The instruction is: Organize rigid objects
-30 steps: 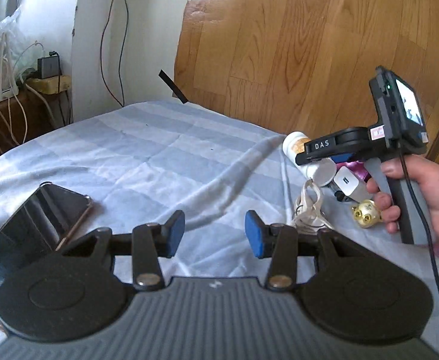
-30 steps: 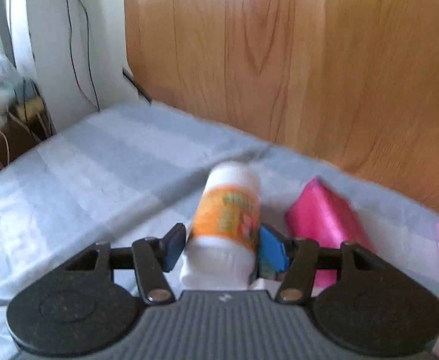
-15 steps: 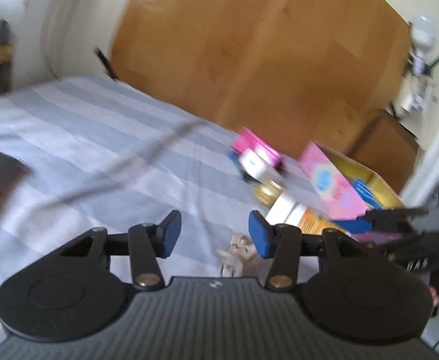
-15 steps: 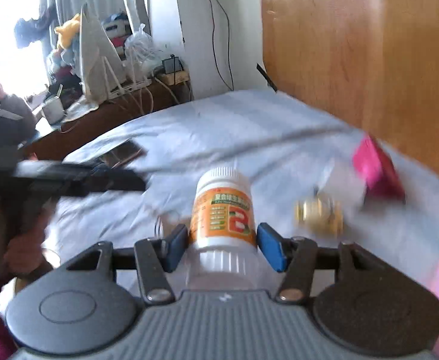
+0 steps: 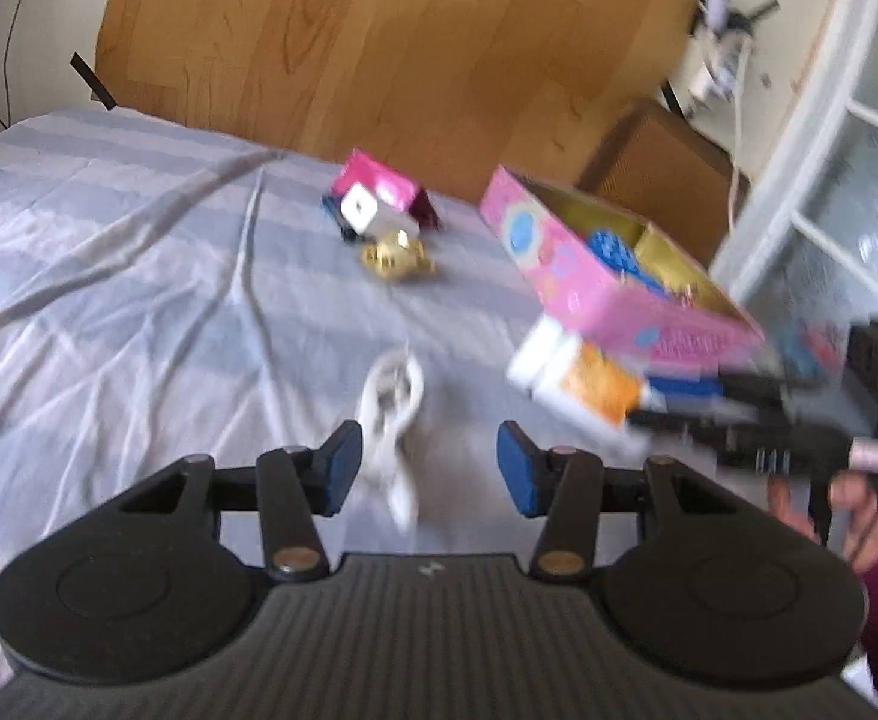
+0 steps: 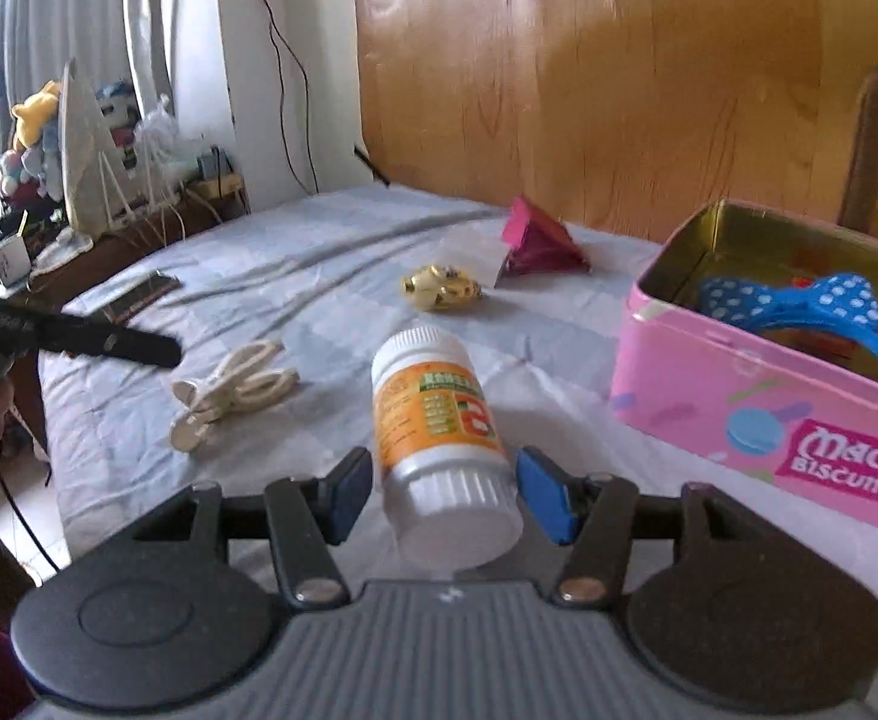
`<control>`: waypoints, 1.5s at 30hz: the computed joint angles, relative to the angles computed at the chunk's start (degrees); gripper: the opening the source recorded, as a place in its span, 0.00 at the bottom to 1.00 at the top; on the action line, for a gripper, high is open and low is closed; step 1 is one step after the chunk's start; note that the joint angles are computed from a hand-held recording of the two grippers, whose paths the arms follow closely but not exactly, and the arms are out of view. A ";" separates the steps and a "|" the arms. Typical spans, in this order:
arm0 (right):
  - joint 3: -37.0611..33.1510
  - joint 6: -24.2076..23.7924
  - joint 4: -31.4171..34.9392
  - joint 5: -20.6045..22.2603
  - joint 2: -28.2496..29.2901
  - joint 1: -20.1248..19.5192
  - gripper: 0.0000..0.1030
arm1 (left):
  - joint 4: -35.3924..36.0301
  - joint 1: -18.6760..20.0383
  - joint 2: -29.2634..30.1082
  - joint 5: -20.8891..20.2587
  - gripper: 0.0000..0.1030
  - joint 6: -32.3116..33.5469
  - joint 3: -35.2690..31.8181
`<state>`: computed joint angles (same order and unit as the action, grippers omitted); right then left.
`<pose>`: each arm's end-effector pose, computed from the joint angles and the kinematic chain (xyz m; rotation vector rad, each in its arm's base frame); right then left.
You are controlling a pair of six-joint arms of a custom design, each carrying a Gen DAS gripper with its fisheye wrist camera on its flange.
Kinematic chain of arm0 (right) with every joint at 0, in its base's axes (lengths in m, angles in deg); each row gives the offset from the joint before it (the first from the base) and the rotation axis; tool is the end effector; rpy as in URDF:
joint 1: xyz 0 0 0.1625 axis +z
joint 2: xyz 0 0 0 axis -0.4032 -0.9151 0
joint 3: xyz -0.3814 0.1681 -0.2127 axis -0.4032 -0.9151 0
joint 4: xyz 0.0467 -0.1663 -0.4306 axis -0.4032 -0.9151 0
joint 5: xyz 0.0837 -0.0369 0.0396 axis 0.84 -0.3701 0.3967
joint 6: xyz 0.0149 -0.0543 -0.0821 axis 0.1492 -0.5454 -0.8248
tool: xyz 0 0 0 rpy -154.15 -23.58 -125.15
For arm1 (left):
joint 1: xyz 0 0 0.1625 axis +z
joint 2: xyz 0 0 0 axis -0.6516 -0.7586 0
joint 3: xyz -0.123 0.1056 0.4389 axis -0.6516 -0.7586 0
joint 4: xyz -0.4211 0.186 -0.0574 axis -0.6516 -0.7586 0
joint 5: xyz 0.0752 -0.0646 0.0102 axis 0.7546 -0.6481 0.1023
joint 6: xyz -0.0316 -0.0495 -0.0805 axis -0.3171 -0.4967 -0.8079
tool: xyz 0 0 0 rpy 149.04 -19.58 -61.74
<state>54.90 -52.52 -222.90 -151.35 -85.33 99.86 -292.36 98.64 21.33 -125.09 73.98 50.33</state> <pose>0.0112 -0.5279 0.1460 0.8484 -2.3690 1.0142 -0.1404 -0.5378 0.0557 0.8297 2.6649 -0.9517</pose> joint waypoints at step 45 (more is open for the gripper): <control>0.38 9.57 -9.12 -0.81 6.03 -1.26 0.54 | 3.94 -0.36 8.61 -3.35 0.73 0.12 -15.32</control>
<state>55.28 -42.95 -232.02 -152.15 -79.30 98.60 -288.41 98.29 29.93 -128.45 74.11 35.00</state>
